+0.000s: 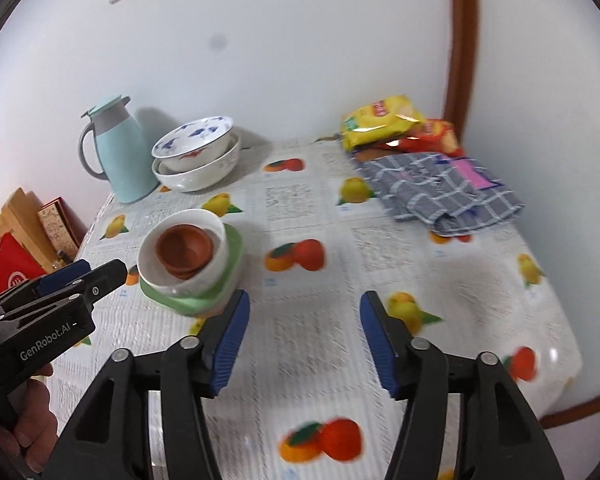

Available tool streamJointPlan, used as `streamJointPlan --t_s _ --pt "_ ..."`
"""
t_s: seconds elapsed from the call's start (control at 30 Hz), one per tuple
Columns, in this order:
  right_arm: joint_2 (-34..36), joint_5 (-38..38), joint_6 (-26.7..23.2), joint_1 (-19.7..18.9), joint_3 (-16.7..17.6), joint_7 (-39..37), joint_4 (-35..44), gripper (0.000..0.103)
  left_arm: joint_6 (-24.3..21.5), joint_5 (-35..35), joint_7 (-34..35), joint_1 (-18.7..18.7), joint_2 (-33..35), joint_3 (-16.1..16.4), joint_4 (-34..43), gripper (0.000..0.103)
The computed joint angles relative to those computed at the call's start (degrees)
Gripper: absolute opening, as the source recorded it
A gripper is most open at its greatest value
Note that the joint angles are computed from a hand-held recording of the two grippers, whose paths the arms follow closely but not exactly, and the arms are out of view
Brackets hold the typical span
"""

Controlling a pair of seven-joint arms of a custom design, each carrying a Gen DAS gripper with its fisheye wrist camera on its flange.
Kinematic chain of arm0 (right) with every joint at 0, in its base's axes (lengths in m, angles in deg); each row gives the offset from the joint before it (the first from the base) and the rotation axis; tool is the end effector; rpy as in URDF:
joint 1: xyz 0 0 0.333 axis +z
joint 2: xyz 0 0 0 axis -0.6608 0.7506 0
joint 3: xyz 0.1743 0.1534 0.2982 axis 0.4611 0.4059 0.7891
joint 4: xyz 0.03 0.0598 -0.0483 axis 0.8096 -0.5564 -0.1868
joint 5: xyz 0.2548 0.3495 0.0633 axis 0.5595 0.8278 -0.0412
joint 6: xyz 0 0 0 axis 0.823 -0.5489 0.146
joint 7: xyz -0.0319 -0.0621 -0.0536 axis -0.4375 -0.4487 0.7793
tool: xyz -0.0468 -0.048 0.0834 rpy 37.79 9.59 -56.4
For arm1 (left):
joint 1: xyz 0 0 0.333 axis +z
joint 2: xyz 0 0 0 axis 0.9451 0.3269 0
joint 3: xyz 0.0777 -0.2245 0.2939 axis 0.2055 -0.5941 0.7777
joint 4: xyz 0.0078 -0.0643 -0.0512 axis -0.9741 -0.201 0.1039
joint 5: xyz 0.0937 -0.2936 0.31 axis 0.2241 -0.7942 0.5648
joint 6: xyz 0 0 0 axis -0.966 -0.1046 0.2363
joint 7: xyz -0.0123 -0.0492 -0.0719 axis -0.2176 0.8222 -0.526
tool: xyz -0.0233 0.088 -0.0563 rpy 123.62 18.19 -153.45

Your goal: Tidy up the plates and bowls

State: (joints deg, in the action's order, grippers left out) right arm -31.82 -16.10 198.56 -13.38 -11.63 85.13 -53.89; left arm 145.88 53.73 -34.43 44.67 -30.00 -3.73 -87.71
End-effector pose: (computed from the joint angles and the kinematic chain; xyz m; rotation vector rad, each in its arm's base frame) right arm 0.5542 0.3853 0.5431 -1.8240 1.7378 -0.5868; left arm 0.5396 -0.4376 0.5496 -1.8713 1.7384 -0.7993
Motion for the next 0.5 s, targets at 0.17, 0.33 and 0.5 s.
streamJointPlan --t_s 0.17,0.33,0.5 --pt "-6.46 -3.86 -0.63 -0.96 0.76 5.13 -6.22 0.060 -1.00 3.72 -4.09 -1.78 -1.87 -1.01 -1.45 0.061" --pt "-11.56 -5.68 -0.99 -3.29 3.10 8.66 -11.13 0.060 -3.48 6.57 -6.87 -2.84 -3.13 -2.57 -2.36 0.061" --pt "-16.18 -8.34 -0.82 -5.63 5.78 12.17 -15.81 0.083 -5.30 8.75 -9.70 -3.68 -4.34 -3.90 -3.18 0.070"
